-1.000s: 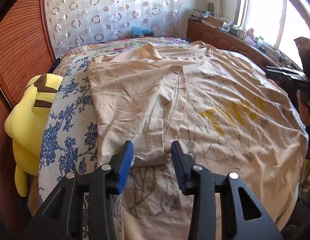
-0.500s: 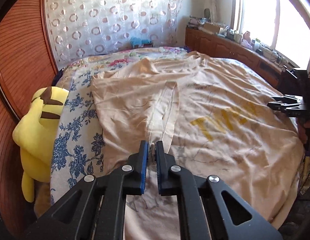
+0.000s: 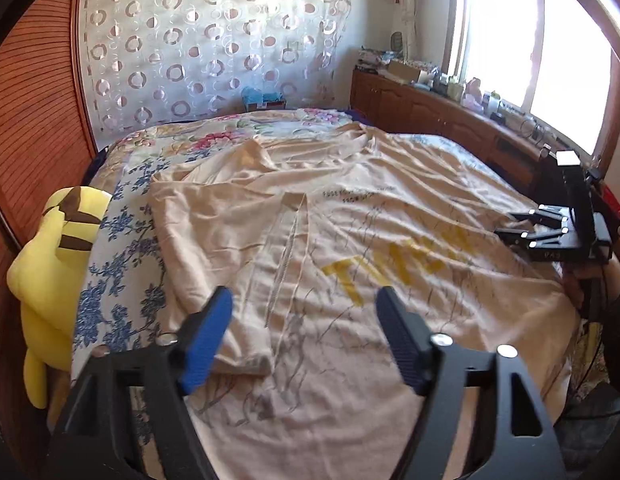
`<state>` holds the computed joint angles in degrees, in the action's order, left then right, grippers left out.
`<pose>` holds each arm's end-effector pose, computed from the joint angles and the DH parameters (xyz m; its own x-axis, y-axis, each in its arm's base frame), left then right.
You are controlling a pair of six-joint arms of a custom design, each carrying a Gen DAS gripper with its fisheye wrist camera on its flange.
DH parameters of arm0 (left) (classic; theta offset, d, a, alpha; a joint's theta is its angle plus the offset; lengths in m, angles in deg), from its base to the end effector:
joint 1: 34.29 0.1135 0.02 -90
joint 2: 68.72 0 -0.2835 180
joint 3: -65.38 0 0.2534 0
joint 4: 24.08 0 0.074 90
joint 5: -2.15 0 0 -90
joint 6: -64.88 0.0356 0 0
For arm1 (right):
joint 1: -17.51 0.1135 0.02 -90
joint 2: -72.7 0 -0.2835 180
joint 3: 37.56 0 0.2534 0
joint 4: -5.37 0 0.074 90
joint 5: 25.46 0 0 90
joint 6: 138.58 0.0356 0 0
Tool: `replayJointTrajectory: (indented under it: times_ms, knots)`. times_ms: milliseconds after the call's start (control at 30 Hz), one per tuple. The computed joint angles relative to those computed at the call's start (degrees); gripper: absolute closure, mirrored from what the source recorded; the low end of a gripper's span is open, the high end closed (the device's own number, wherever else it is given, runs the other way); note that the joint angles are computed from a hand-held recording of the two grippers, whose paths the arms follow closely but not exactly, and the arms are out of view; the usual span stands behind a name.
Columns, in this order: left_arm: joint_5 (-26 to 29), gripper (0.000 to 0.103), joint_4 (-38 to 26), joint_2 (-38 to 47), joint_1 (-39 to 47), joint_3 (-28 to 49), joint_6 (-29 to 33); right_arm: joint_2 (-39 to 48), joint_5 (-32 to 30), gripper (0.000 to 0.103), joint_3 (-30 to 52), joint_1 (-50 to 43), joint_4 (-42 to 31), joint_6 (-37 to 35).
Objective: Fold small clothes
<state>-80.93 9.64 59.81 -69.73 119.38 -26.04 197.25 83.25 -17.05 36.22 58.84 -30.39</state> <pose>0.2802 -0.2047 0.0196 -0.5428 0.3668 -0.7555 0.6413 0.7619 -0.0909 0.1815 0.0494 0.0180 -0.7296 0.0651 -0.6807 0.1231 0.9917 -0.0371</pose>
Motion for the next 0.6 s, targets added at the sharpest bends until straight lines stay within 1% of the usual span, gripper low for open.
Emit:
replayJointTrajectory:
  times_ms: [67,200,267,367,500,600]
  knots:
    - [1.0,0.026,-1.2,0.9,-0.2,1.8,-0.9,0.4,-0.7,0.039,0.7,-1.0,-0.1,-0.8]
    - [-0.6,0.026,-5.7,3.1,-1.9,7.0,-2.3,0.2,-0.6,0.039,0.6,-0.8,-0.2,-0.7]
    - [-0.9,0.026,-9.7,4.6,-2.5,10.8,-3.4,0.1,-0.4,0.039,0.4,-0.5,-0.2,-0.5]
    - [0.0,0.026,-12.2,6.5,-3.5,14.6,-3.6,0.1,-0.4,0.039,0.4,-0.5,-0.2,-0.5]
    - [-2.8,0.026,-15.7,8.6,-5.9,18.9,-2.6,0.1,-0.5,0.039,0.4,-0.6,-0.2,-0.6]
    - [-3.1,0.026,-18.4,9.9,-6.9,21.5,-2.2,0.2,-0.3,0.039,0.2,-0.3,0.1,-0.4]
